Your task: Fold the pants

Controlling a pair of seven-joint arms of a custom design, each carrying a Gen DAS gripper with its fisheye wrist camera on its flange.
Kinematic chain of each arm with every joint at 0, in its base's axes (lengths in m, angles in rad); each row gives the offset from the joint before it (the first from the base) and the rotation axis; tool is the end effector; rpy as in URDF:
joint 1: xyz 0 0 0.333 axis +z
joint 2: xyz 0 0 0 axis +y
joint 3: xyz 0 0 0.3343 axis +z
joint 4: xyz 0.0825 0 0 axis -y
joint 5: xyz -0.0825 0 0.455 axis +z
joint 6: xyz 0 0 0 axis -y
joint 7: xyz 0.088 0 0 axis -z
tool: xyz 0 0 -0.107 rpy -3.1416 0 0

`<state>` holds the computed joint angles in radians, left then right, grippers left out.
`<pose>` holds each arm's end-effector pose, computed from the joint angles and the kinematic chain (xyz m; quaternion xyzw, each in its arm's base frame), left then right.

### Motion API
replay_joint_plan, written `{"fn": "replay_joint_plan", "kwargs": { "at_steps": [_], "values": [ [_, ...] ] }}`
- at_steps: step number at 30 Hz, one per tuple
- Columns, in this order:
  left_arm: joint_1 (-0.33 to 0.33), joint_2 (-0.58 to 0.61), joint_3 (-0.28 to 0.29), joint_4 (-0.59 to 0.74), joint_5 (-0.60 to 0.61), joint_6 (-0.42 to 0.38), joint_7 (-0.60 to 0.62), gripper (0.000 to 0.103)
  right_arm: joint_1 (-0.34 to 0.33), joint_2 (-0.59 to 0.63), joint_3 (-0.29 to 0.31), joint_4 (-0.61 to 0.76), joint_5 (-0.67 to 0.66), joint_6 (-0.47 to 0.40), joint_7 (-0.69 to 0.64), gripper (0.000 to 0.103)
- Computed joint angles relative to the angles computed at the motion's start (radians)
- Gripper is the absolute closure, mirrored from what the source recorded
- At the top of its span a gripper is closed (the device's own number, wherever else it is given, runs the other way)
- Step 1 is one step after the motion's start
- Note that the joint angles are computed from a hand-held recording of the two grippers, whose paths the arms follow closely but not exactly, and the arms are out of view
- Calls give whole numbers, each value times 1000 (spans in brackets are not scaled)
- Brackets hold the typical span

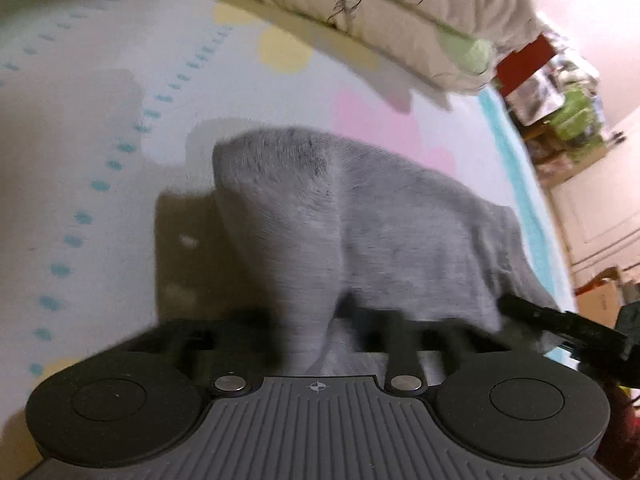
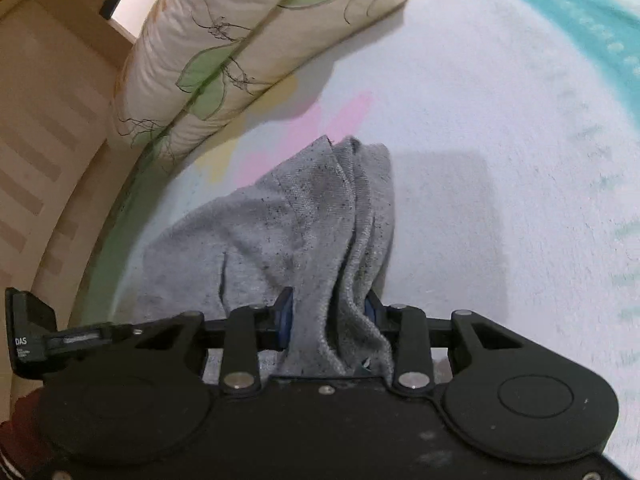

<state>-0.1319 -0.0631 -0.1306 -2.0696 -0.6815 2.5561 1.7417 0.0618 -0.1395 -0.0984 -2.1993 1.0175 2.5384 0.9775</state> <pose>0.6184 -0.1582 0.5062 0.6720 -0.6483 0.3576 0.0115 0.5997 -0.0333 0.4747 -0.5817 0.6953 -0.0147 0.4218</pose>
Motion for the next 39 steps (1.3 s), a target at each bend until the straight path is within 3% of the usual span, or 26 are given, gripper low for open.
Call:
{"fn": "replay_joint_plan", "kwargs": {
  "at_steps": [3, 7, 12, 15, 17, 19, 22, 25, 26, 28, 29, 30, 31, 34, 35, 36, 39],
  "values": [
    [7, -65, 13, -42, 39, 10, -4, 92, 16, -55, 30, -21, -75, 53, 53, 68],
    [9, -165, 76, -88, -3, -11, 47, 101, 69, -135, 18, -39, 10, 66, 44, 68],
    [29, -257, 145, -112, 29, -43, 73, 101, 146, -200, 18, -25, 55, 81, 29, 69],
    [27, -297, 175, -152, 25, -43, 72, 92, 185, -208, 32, 3, 62, 103, 41, 69],
    [18, -309, 196, -179, -15, -40, 59, 61, 204, -209, 38, 32, 42, 98, 52, 69],
    [1, -326, 229, -213, -86, -51, 83, 49, 218, -215, 41, 56, 23, 83, 71, 70],
    [12, -354, 250, -257, -140, -63, 84, 49, 248, -199, 49, 116, 21, 74, 82, 75],
    [33, -385, 261, -306, -179, -27, 53, 46, 303, -171, 53, 186, 93, 62, 33, 100],
    [41, -389, 255, -317, -180, -6, 23, 43, 321, -159, 57, 213, 119, 59, -4, 102],
    [24, -376, 268, -315, -220, 7, 8, 45, 322, -146, 115, 244, 32, 125, 2, 101],
    [38, -361, 246, -306, -184, 10, -37, 46, 331, -133, 121, 263, 16, 126, 2, 101],
    [61, -343, 216, -294, -113, 6, -98, 46, 336, -116, 127, 281, 3, 129, 23, 99],
    [50, -323, 222, -283, -112, -3, -94, 46, 338, -106, 134, 288, -13, 136, 47, 99],
    [11, -310, 263, -291, -257, -1, -31, 45, 320, -94, 155, 286, -143, 121, 126, 91],
    [13, -307, 265, -292, -280, -2, -20, 44, 307, -97, 162, 276, -212, 107, 155, 80],
    [24, -307, 258, -293, -277, -3, -20, 44, 299, -101, 165, 264, -270, 87, 169, 59],
    [48, -302, 253, -295, -271, -6, -13, 44, 276, -113, 188, 204, -440, 87, 209, 37]
  ]
}}
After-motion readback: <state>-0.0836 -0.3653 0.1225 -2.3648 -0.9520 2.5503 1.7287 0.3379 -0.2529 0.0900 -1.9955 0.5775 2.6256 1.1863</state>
